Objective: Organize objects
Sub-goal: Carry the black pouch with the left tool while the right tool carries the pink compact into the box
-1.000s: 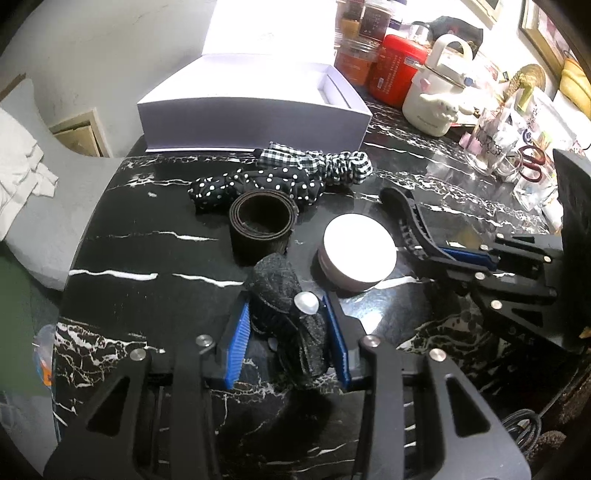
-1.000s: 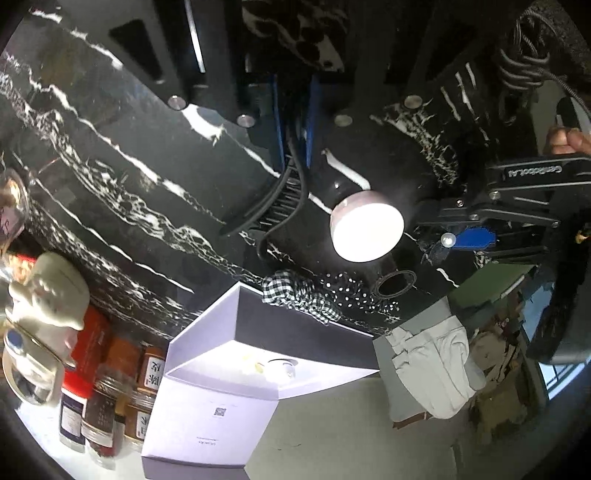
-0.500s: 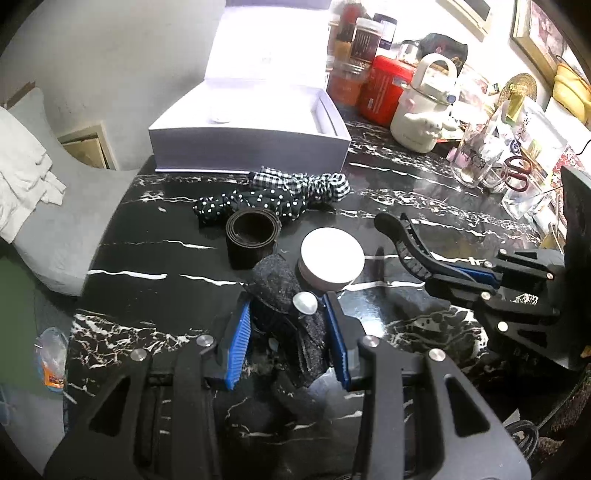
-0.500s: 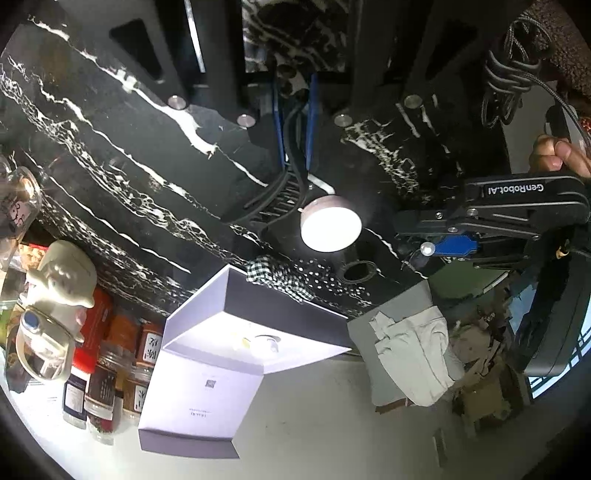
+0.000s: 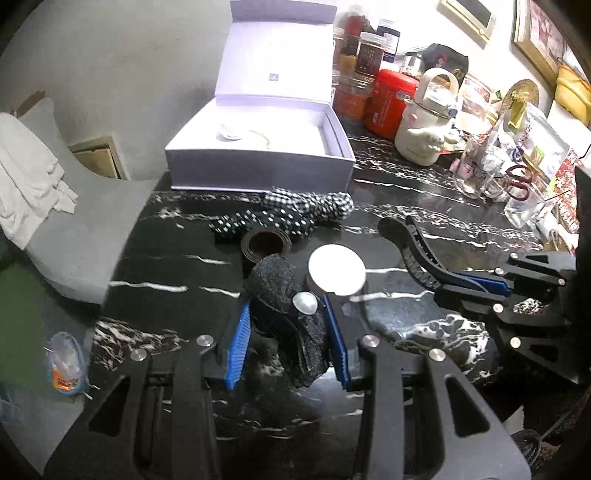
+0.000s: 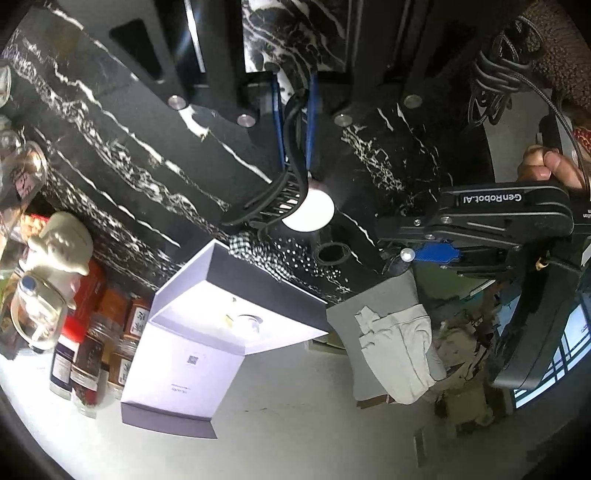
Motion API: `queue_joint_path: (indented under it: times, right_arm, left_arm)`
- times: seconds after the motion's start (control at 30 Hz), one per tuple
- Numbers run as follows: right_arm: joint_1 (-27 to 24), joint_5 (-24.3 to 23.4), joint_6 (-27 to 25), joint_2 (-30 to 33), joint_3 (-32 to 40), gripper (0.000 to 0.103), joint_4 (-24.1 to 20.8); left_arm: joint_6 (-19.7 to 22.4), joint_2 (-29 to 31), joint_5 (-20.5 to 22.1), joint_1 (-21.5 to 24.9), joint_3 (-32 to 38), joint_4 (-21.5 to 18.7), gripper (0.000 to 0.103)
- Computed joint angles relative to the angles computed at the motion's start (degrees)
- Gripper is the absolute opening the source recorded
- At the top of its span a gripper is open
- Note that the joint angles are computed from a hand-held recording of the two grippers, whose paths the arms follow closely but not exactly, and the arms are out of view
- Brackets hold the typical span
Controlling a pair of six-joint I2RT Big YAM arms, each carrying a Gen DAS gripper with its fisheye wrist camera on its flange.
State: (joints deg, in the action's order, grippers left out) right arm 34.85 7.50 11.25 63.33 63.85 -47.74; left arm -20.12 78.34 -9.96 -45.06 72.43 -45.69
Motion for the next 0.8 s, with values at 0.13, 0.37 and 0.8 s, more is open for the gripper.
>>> queue_joint_path:
  times: [0.13,0.37,0.8]
  right_arm:
    - [-0.7,-0.5,-0.9,1.5,2.2,0.011,-0.3]
    - [-3.0,-1.2,-3.5,3.9,6.0,0.011,-1.5]
    - [-7.4,-1.1,-8.3,8.5,12.7,0.010,-2.7]
  left_arm:
    - [1.3,0.5,0.3,1.2,1.6,-0.5,0.036]
    - [6.0,3.4,-1.9,2.4,6.9,-3.0,0.036]
    - [10.5,11.3,-0.1,4.0,17.8,-5.4,0.036]
